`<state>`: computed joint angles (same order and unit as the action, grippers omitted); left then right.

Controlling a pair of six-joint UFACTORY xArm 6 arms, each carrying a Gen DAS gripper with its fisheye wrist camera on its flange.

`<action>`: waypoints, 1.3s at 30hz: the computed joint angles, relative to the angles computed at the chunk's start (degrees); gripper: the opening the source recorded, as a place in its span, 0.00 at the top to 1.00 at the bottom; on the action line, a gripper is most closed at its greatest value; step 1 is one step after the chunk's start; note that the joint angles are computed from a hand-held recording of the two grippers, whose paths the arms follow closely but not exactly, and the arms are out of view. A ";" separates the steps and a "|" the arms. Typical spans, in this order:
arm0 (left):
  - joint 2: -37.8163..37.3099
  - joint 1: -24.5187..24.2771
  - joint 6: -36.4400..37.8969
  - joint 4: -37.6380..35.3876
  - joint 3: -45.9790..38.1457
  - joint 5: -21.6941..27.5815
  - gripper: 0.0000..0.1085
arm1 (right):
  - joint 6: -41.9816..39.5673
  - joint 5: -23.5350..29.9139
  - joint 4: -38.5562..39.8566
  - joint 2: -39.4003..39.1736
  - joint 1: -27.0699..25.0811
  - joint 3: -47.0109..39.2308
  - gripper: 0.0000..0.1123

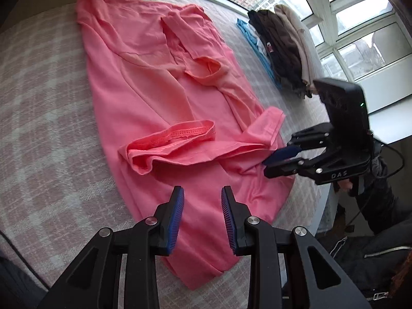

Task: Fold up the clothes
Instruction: 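Lift the hem with both grippers and fold it toward the collar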

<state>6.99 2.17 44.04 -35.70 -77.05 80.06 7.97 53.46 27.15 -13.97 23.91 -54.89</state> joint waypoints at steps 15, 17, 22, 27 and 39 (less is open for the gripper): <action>-1.85 0.62 -1.51 -0.69 1.85 -7.92 0.75 | 15.05 -1.12 -18.67 -8.82 -2.99 6.05 0.76; -2.95 -1.24 -2.08 2.89 4.00 -13.18 0.75 | 13.92 -2.07 -15.96 -11.42 -4.08 7.98 0.76; -1.58 -1.29 -3.35 5.08 2.83 -16.60 0.74 | 7.77 -2.05 -16.32 -11.73 -4.34 7.41 0.68; -0.73 -1.68 -4.33 6.78 2.15 -18.28 0.74 | 10.74 -4.24 -22.01 -5.79 -4.36 3.37 0.68; -10.77 3.59 -1.11 3.86 10.83 -11.78 0.71 | 10.26 1.57 -14.19 -20.92 -3.36 14.27 0.68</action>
